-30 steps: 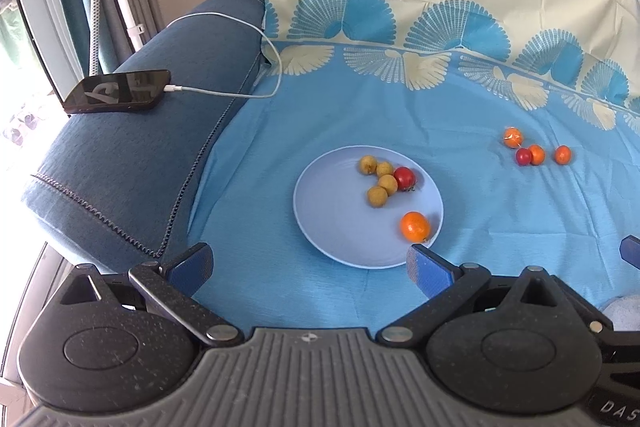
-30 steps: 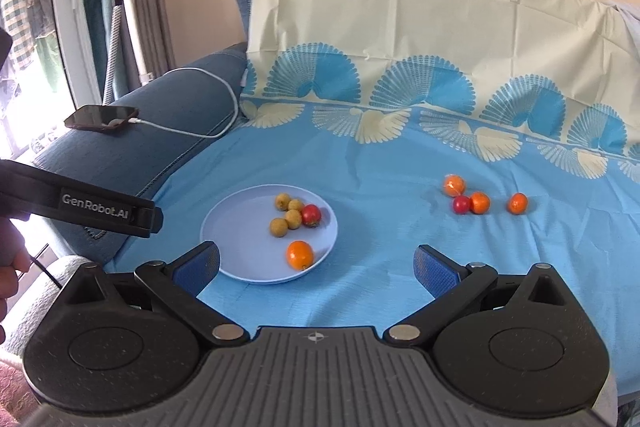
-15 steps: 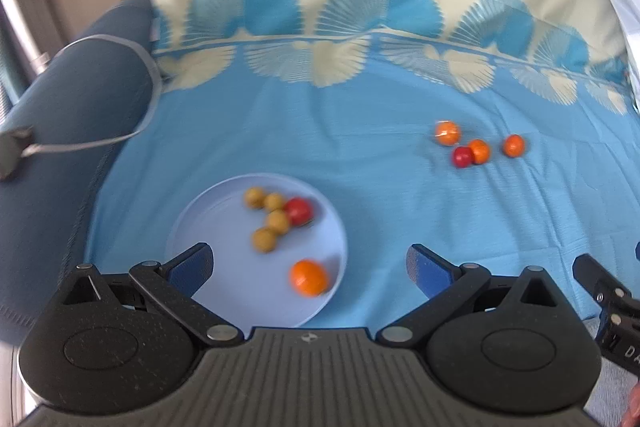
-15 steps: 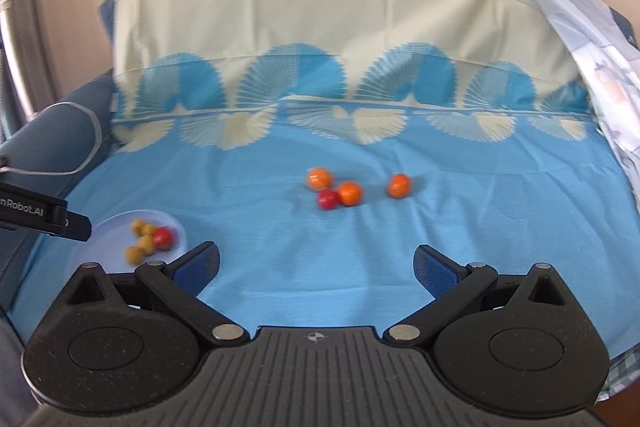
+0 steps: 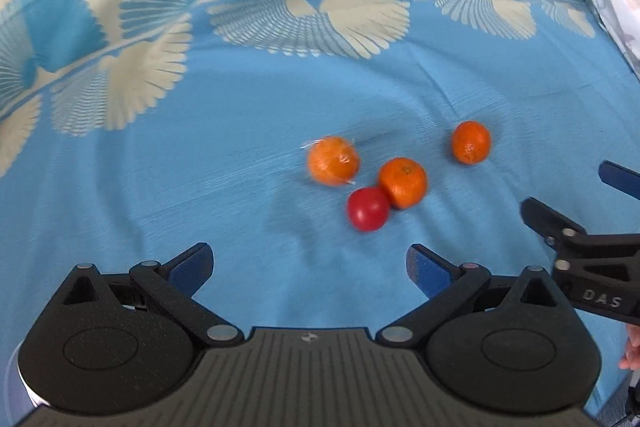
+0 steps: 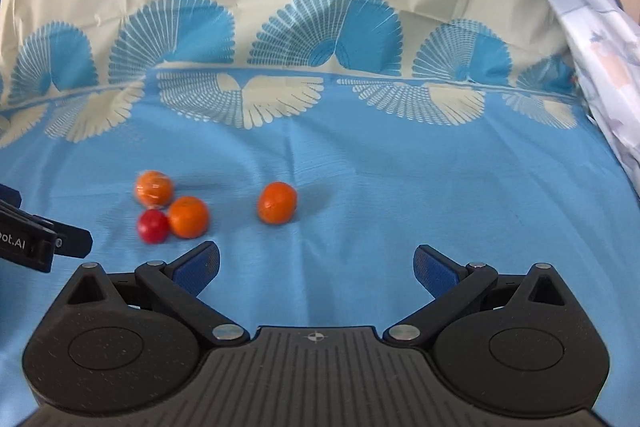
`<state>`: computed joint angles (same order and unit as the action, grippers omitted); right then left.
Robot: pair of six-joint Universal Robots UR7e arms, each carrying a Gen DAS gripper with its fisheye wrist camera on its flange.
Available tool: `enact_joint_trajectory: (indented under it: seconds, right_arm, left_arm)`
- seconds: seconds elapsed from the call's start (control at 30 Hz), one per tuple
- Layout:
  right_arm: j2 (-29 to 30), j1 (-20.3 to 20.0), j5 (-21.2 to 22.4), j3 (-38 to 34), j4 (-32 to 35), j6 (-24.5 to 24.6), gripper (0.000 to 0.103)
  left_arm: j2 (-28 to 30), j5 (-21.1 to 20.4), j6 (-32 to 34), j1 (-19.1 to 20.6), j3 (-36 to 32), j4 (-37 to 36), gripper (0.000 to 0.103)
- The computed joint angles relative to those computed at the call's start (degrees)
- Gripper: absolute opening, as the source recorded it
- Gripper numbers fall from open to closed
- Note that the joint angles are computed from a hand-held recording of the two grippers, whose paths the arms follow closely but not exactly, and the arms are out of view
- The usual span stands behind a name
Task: Organize fruits
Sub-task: 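Grasp an orange with the right gripper while the left gripper grasps a red tomato, then carry the orange and tomato over the plate and open both grippers to drop them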
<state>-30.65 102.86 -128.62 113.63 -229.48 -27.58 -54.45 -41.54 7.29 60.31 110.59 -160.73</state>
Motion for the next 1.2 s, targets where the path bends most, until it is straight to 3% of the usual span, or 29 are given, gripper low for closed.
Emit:
enact_joint_trajectory:
  seconds: [0.23, 0.27, 0.3, 0.37, 0.43, 0.47, 0.67, 0.87, 1.03, 1.2]
  right_arm:
    - [3.83, -5.68, 6.76, -9.44, 7.62, -4.35, 0.102]
    - [4.58, -5.93, 7.01, -10.68, 7.95, -5.45, 0.102]
    - [5.15, -6.26, 7.66, -11.66, 8.14, -6.90, 0.102]
    - [5.84, -6.85, 9.33, -12.84, 8.66, -9.45, 0.087]
    - [5.60, -7.31, 12.19, -12.14, 7.96, -11.37, 0.042]
    - [5.50, -7.19, 12.40, -11.91, 7.89, -11.99, 0.037]
    - [3.25, -5.74, 8.07, -7.84, 6.56, -6.33, 0.036]
    - [-0.43, -1.95, 4.38, 0.65, -0.96, -1.60, 0.036]
    - [-3.41, 4.40, 1.28, 7.33, -5.32, 0.39, 0.036]
    - [-6.39, 12.58, -0.61, 11.77, -2.47, 5.63, 0.036]
  left_arm:
    - [6.26, -2.83, 3.26, 3.11, -6.60, -0.50, 0.097]
    - [6.26, -4.18, 3.35, 3.33, -6.94, -0.24, 0.090]
    - [5.94, -5.89, 3.10, 3.54, -7.06, 0.30, 0.069]
    - [5.61, -7.74, 2.90, 3.68, -7.30, 1.70, 0.033]
    - [5.32, -8.18, 3.63, 3.46, -6.61, 0.61, 0.032]
    - [4.90, -8.52, 3.27, 3.37, -6.22, 0.79, 0.032]
    - [-0.86, -7.40, -1.93, 1.20, -1.17, 2.15, 0.032]
    - [-13.28, -4.02, -12.46, -3.21, 7.66, 9.74, 0.032]
    - [-27.18, -0.89, -21.11, -8.21, 14.65, 19.91, 0.032]
    - [-41.14, 2.28, -30.97, -13.30, 18.76, 34.65, 0.032]
